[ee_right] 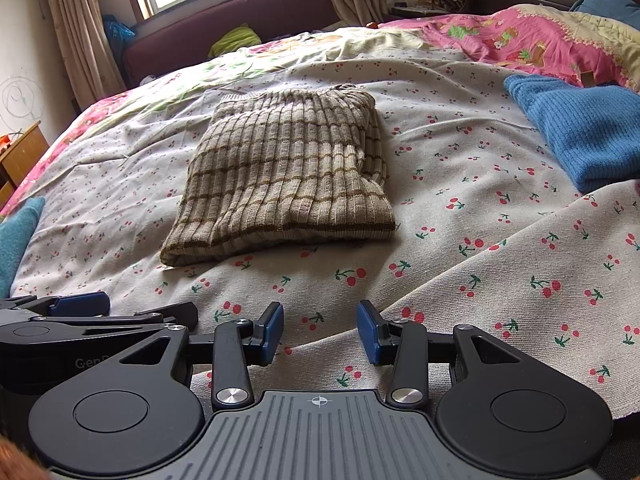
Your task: Fold small clothes
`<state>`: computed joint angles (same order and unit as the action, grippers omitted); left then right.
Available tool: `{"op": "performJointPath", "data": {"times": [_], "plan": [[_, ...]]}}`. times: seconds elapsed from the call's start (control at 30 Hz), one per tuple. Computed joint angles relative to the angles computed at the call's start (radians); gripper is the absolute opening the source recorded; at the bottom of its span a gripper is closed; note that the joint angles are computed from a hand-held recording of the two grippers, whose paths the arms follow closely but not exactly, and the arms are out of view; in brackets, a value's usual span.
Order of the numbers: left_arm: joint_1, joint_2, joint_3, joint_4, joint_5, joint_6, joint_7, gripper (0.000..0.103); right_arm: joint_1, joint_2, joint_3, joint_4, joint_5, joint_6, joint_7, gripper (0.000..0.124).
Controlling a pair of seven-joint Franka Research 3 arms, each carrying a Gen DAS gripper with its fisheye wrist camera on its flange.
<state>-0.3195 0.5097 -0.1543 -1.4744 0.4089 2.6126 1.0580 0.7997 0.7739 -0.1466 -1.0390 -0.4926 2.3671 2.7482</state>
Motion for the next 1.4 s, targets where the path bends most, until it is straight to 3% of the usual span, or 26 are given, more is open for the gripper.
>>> {"op": "performJointPath", "data": {"times": [1.4], "plan": [[-0.019, -0.007, 0.017, 0.000, 0.062, 0.000, -0.043, 0.099, 0.003, 0.006, -0.004, 0.013, -0.001, -0.004, -0.004, 0.040]]}}
